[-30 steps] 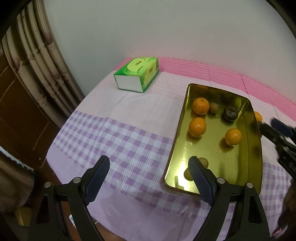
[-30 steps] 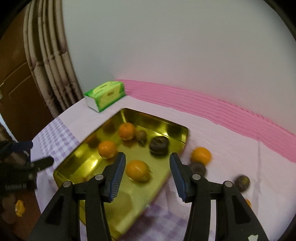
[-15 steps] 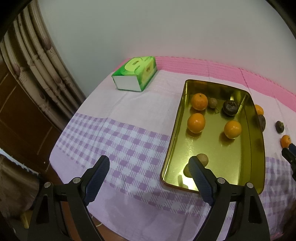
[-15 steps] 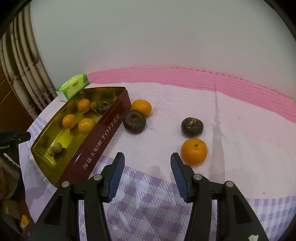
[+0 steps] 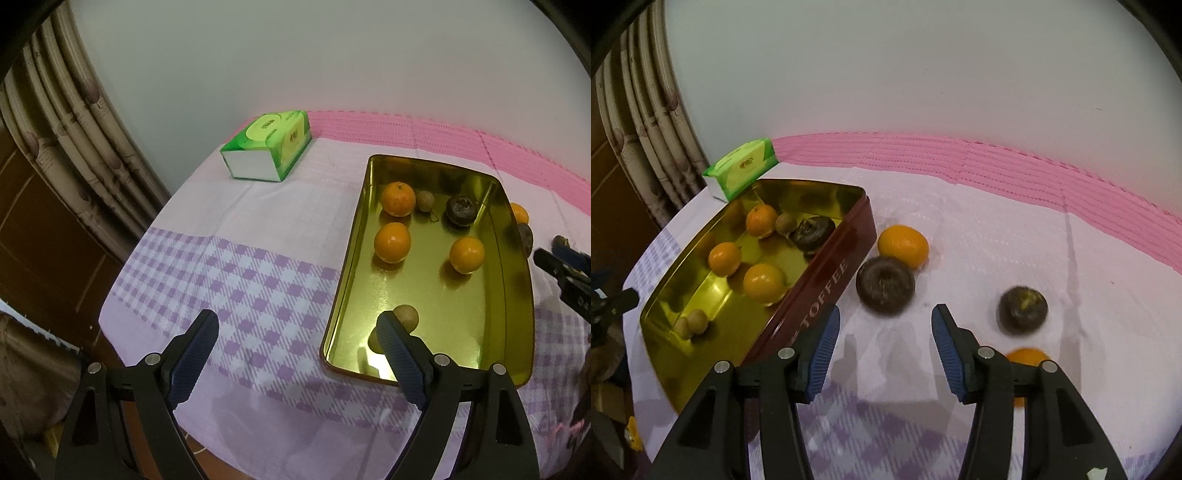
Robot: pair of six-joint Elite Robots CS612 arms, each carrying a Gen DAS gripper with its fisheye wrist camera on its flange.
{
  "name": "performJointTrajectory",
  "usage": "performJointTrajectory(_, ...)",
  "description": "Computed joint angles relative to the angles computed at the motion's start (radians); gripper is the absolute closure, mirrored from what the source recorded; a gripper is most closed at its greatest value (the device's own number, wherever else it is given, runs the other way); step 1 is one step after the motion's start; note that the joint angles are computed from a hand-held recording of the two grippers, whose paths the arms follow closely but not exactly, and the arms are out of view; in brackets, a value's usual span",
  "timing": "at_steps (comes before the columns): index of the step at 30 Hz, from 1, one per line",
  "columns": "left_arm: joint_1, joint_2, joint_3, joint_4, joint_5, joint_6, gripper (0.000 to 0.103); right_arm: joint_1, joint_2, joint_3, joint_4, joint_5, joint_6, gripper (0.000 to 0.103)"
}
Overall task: Organize fruits
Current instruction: 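Move the right gripper back toward the loose dark brown fruits, then grasp a dark brown fruit with the right gripper and lift it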
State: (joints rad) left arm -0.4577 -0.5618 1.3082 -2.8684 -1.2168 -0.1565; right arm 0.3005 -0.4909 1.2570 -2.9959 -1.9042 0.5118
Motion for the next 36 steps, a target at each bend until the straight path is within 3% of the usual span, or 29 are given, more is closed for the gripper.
performJointTrajectory(28,-0.006,0.016,-0.015,0.004,0.010,0.043,0.015,-0.023,0.048,-0.086,0.079,0.034,-0.029,0.054)
performJointTrajectory(30,-0.007,0.016,-0.014,0.003,0.013,0.042,0.015,-0.025,0.050,-0.088,0.086,0.037,-0.033,0.064)
performJointTrajectory(36,-0.009,0.017,-0.015,-0.004,0.027,0.053,0.015,-0.015,0.038,-0.076,0.087,0.020,-0.056,0.064)
